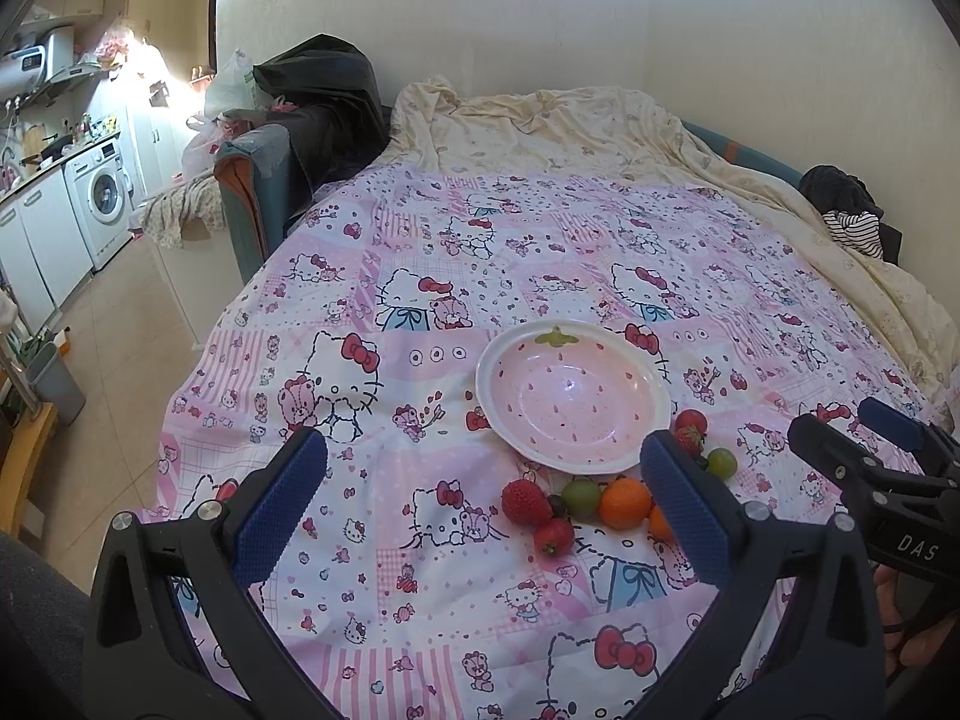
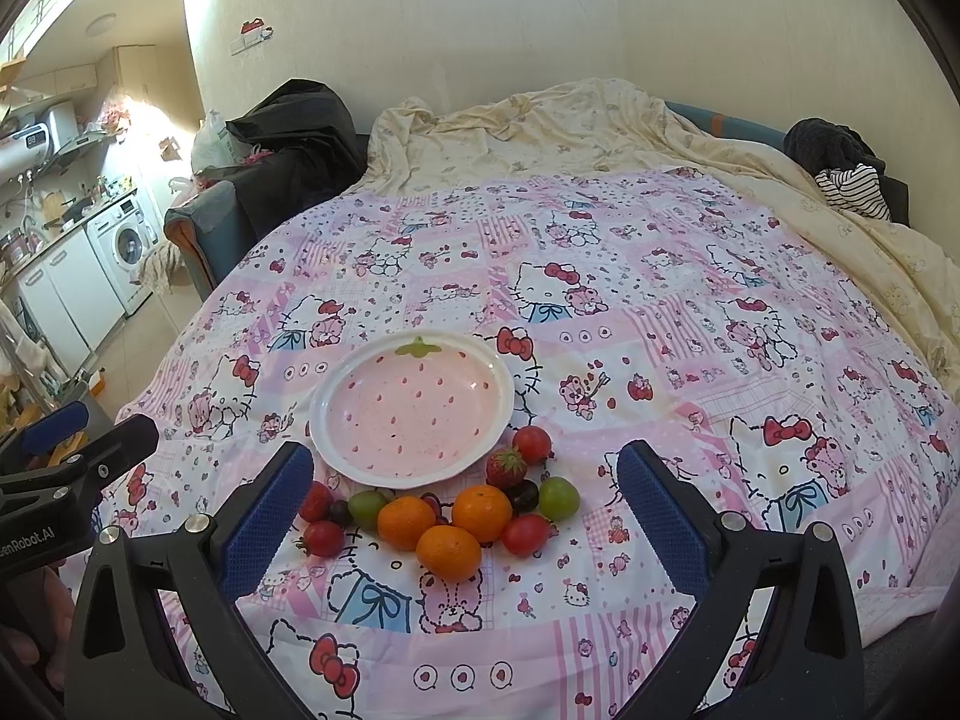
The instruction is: Organize fruits
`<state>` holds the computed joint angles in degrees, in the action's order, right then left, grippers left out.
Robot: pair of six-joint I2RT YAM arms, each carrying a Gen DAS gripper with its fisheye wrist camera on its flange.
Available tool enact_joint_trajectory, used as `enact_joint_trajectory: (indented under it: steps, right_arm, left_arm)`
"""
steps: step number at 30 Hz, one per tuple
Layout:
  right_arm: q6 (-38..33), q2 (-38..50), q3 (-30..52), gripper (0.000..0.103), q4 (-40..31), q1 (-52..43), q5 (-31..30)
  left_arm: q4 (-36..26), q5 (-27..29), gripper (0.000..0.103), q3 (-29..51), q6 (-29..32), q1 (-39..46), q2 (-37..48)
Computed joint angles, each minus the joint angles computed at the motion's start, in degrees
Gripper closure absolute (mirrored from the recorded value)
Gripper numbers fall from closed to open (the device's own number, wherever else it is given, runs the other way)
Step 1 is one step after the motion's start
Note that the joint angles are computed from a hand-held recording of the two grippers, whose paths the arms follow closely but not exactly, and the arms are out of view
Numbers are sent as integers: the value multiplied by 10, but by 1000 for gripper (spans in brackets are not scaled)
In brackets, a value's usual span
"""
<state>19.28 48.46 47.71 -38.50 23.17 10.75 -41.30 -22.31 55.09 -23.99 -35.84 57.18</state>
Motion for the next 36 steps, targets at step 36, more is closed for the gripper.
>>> enact_joint_trajectory:
  steps: [36]
  right_arm:
    - [-39,213,50,21,-103,-205,-303]
  left_arm:
    - [-67,70,0,34,-25,88,90]
